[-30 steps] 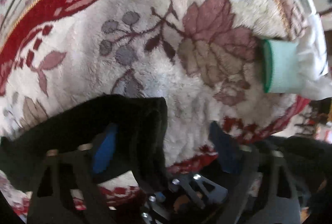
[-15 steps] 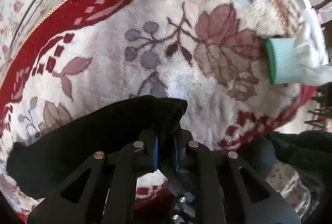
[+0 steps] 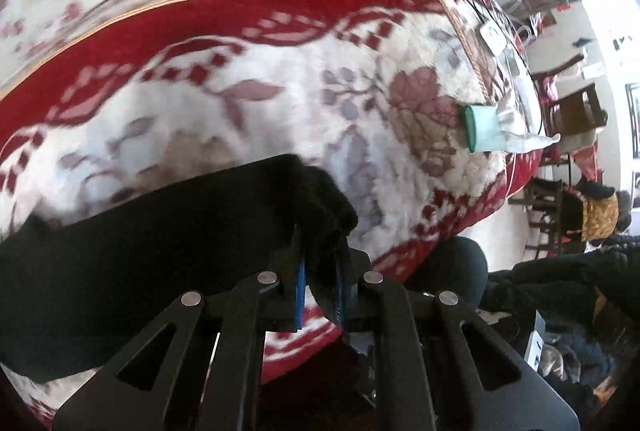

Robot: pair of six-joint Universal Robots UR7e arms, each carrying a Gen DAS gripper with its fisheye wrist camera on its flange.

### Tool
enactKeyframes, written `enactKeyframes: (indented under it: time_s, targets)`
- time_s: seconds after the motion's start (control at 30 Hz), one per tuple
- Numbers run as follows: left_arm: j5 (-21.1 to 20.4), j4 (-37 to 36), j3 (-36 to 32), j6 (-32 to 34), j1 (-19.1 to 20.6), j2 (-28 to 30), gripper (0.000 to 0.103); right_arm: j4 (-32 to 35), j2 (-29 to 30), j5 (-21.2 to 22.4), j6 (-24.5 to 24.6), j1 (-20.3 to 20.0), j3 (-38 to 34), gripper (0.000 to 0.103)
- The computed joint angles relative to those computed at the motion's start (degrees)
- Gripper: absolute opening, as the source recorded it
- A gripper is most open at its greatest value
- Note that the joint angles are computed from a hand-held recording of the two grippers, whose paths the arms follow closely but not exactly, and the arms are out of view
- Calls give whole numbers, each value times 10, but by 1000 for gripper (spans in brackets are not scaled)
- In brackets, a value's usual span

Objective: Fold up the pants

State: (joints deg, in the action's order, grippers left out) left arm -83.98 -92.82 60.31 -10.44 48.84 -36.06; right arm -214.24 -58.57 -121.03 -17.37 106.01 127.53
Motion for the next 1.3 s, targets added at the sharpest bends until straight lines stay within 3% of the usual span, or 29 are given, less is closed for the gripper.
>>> enactKeyframes:
  time_s: [0.27,0.57,0.9,1.3]
  targets:
    - [-13,-53,61,28,69,-77,10,14,147,-70,-50,63,-124,9]
    - [-13,-66,66,66,143,-105,10,86,280,-134,-79,95,-270,9]
    - [-27,-96,69,104,181,-107,10,168,323,-162,-73,91,-343,9]
    - [-30,-101,61,117,198,-95,12,179,351,-190,-84,93,-375,11]
